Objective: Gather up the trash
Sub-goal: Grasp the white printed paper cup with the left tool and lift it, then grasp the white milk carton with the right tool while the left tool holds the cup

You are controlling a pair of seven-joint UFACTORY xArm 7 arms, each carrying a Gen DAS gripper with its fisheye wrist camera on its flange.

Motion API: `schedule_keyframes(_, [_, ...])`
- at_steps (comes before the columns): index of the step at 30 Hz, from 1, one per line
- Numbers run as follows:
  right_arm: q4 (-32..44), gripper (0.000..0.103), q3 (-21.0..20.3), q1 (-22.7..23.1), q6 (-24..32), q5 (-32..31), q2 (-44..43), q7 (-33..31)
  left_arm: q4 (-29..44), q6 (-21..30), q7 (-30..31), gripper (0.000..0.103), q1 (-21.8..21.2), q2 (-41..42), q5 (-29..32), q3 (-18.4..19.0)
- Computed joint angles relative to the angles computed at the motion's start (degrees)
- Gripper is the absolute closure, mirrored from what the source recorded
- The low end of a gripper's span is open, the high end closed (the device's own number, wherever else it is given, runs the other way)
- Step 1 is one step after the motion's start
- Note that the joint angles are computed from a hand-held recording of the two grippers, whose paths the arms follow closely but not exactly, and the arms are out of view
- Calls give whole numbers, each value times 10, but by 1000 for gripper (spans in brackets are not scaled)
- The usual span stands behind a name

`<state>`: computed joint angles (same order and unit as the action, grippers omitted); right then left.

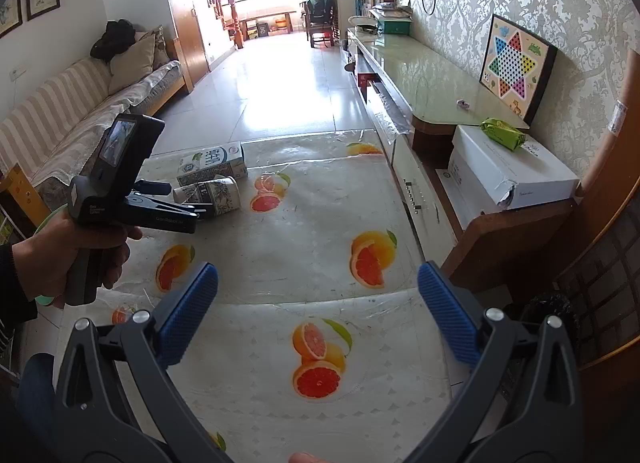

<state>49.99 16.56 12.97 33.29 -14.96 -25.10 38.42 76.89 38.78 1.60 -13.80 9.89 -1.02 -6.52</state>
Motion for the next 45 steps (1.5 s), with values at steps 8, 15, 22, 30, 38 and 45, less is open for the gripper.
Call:
schedule_keyframes(8, [-10,5,-2,-1,4,1,-5,-1,-7,-15,-8,37,-3,6,-3,-1])
schedule_keyframes(15, [16,5,-5,2,-12,-7,32,-24,-91,-63,5,39,11,-66,-38,1])
schedule_keyframes(22, [128,5,-13,20,-61,-47,173,-79,-216,-93,-12,39,33,-197,-26,20])
schedule_keyframes(30, [311,5,-49,81,-103,15,385,-227,-333,-67,13,39,54,-352,-54,54])
schedule_keyframes(38, [486,5,-52,96,-21,115,524,-369,-374,-50,13,39,62,-424,-80,71])
schedule_keyframes(45, [473,5,-46,104,-24,181,522,-406,-386,-64,18,39,62,-438,-87,76])
